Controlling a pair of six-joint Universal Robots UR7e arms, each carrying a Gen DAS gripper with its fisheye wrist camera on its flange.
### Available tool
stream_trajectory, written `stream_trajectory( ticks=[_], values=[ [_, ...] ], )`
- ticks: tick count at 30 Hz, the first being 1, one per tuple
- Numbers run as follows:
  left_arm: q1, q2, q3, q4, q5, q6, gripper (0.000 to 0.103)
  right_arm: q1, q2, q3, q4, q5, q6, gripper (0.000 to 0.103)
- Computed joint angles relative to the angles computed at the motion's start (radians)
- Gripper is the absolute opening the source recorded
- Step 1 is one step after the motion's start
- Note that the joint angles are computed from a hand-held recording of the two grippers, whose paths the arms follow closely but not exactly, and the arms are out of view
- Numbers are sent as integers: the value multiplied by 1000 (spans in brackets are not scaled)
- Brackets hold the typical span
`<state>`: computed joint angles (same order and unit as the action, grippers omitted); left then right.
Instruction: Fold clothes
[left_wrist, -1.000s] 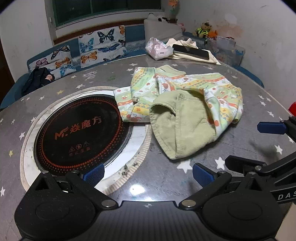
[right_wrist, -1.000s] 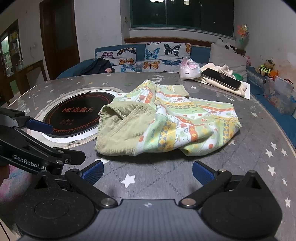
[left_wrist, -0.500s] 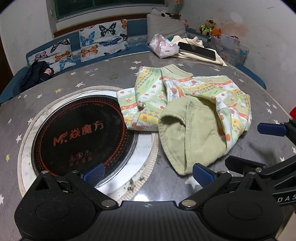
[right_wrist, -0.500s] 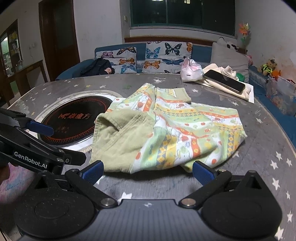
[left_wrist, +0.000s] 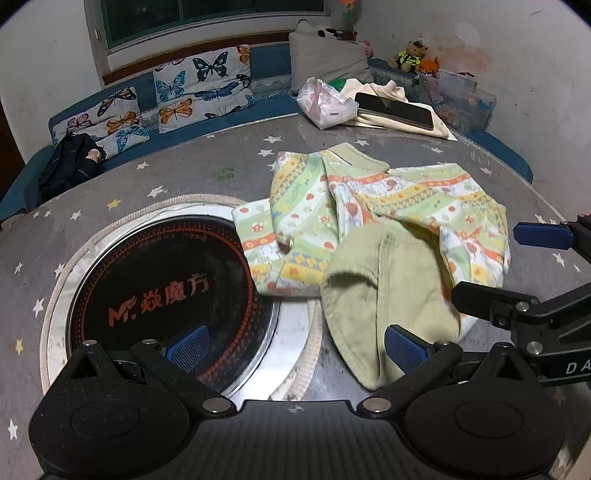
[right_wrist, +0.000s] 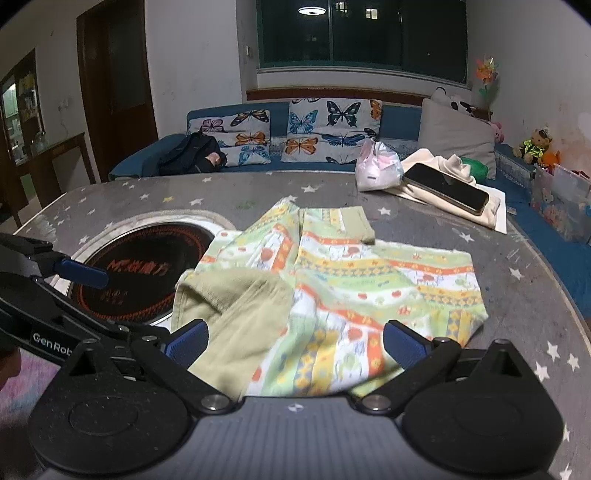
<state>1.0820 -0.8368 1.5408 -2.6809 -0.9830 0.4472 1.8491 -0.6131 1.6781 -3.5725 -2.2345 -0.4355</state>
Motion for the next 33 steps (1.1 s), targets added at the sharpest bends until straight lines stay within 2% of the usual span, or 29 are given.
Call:
stream_trajectory(
  ticks=[10, 14, 16, 20, 23, 26, 28, 33],
  values=[
    [10, 47, -97, 45, -1, -23, 103, -26, 14, -89, 75, 32, 18, 82],
    [13, 64, -129, 59, -7, -35, 103, -34, 27, -123, 117, 33, 20, 77],
    [12, 73, -139, 50, -12, -29, 103, -39, 31, -137, 141, 37, 26, 70],
    [13, 99, -168, 21, -34, -11, 103, -45, 47, -166, 169, 22, 33, 66],
    [13, 125, -203, 11, -48, -9, 102, -48, 48, -170, 179, 17, 36, 59],
    [13, 155, -250, 36, -64, -21, 100, -54, 42, -166, 191, 18, 37, 50],
    [13, 175, -283, 61, -73, -36, 97, -58, 40, -166, 195, 18, 39, 38],
    [19, 233, -372, 134, -82, -84, 93, -70, 24, -151, 201, 52, 56, 25]
  ],
)
